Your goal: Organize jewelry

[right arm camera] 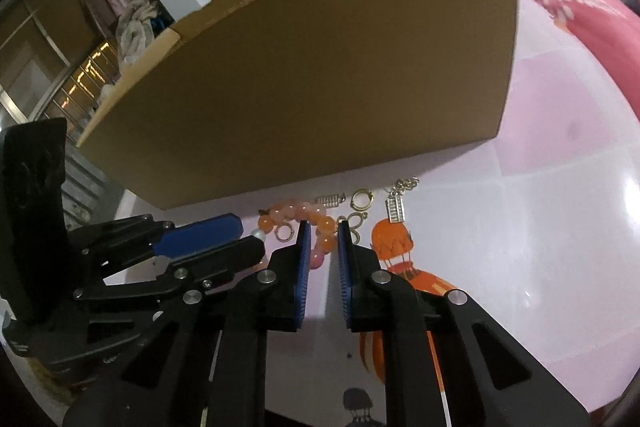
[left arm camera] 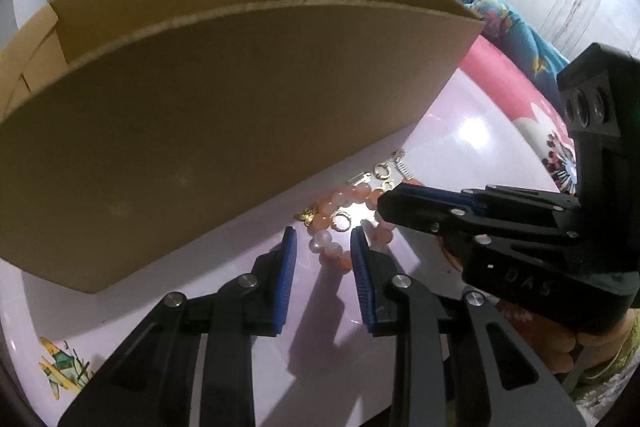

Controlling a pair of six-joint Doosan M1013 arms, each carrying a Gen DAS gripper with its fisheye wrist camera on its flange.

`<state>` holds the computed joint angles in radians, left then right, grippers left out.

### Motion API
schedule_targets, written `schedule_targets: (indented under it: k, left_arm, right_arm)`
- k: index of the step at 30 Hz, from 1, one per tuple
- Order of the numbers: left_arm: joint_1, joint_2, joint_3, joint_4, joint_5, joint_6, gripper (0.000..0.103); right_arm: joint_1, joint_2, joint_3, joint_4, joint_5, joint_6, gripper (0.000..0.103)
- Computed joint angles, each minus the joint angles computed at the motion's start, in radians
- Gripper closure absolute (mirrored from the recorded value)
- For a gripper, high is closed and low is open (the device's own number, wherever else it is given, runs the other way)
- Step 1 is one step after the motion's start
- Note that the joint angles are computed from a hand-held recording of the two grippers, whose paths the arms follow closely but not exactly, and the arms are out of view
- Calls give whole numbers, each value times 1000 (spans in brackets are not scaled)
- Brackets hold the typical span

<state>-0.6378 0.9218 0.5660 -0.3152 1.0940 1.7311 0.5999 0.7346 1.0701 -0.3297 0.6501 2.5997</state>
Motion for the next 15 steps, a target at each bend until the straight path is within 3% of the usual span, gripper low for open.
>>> schedule_targets:
  k: [4,10,15]
  left_arm:
    - [4,17,-33,-4,26,4,78]
    - [3,35,-70,9,55,21,93]
    - [5,25,-51,-22,35,55,94]
  right_arm:
    - [6,18,-42,-9,49,-33,91]
    - [12,51,-119,-7,143,-94,96]
    - [19,59,-142,-29,168,-90,96]
